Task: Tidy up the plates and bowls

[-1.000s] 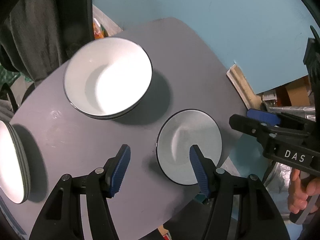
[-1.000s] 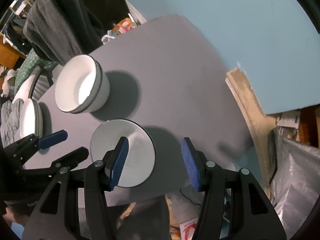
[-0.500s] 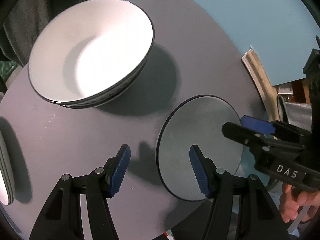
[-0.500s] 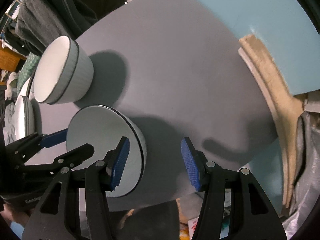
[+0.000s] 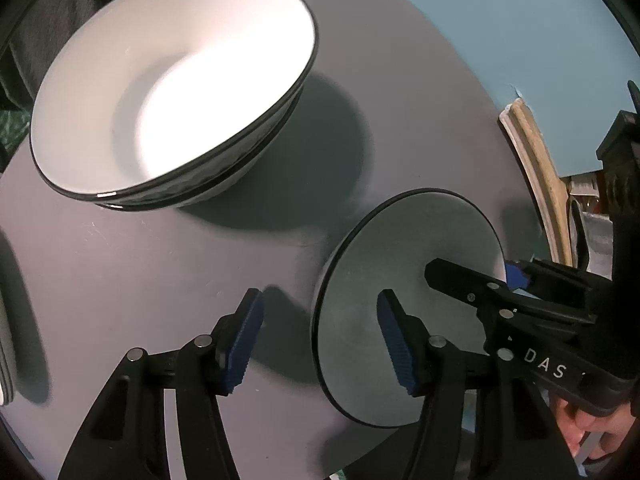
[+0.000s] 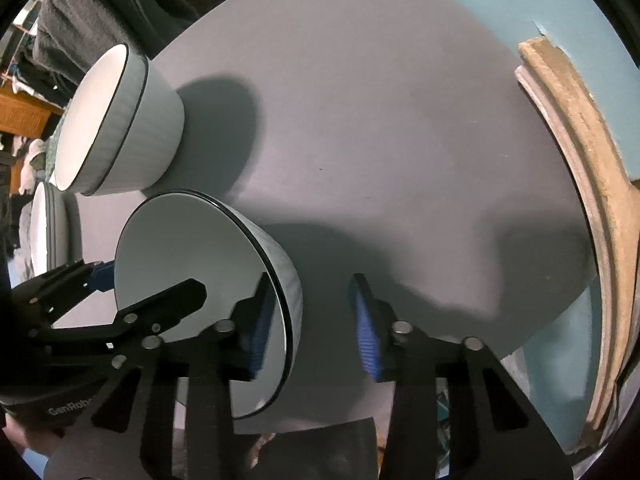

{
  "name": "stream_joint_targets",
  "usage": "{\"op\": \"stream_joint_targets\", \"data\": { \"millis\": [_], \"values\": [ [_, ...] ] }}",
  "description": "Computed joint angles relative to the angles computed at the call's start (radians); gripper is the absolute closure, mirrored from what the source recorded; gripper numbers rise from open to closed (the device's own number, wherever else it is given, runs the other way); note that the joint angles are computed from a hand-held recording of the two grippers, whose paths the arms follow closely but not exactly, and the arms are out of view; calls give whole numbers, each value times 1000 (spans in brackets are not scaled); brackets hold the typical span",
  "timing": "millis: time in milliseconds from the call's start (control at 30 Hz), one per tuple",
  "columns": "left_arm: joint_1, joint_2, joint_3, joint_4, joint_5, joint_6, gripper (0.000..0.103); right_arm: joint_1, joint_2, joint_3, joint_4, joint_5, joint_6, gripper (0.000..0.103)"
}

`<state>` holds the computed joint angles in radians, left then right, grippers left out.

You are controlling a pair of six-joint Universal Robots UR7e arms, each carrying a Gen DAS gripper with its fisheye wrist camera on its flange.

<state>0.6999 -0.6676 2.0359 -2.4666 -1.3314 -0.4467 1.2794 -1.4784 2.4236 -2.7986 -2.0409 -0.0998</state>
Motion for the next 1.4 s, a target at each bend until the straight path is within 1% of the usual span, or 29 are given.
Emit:
{"op": "stream_joint_targets", "data": {
  "millis": [33,67,100,133,167,200,233,300,400,433,500,533,567,700,800,900,1000,1167,1233,1333,1367,1400],
  "values": [
    [3,1,-2,3,-3,-8,51,1,4,-2,4,4,3,72],
    [5,2,-1,3,-6,-15,55,1,5,-6,10,9,5,73],
    [5,1,0,3,-7,-20,57,1,9,-7,8,6,9,74],
    [5,0,4,2,-8,-27,61,0,11,-11,12,6,10,77],
    [6,-2,7,1,-13,-33,68,1,12,-15,18,9,10,78],
    [9,-2,7,2,-21,-37,71,3,14,-16,19,9,12,80],
    [9,-2,7,4,-24,-40,74,3,15,-17,21,12,11,84],
    [10,-4,6,7,-28,-45,74,2,17,-19,26,20,5,88],
    [15,-6,3,12,-35,-56,76,0,14,-21,31,21,-2,89],
    [24,1,-6,13,-39,-51,82,2,14,-23,33,16,-1,89],
    [29,-2,-6,15,-39,-51,85,5,14,-25,38,14,4,89],
    [35,-3,-7,12,-45,-46,89,7,14,-25,40,12,7,89],
    [38,-4,-3,7,-56,-42,91,9,13,-27,44,8,8,89],
    [20,-20,25,-3,-11,-46,91,19,18,-37,74,10,21,93],
    [26,-47,52,-1,-4,-54,91,28,31,-43,96,22,39,94],
    [33,-73,76,6,0,-64,91,31,49,-64,117,26,36,94],
    [40,-100,94,21,14,-84,91,59,79,-72,126,18,27,94],
    [50,-163,130,43,20,-136,91,105,105,-96,163,13,39,95],
    [38,-197,154,43,22,-157,91,125,106,-101,182,11,51,95],
    [35,-237,152,66,30,-169,91,164,107,-124,219,1,69,95],
    [37,-248,145,77,34,-169,91,195,121,-140,233,-2,98,95],
    [41,-259,136,91,40,-166,91,212,121,-155,251,-7,109,95]
  ]
}}
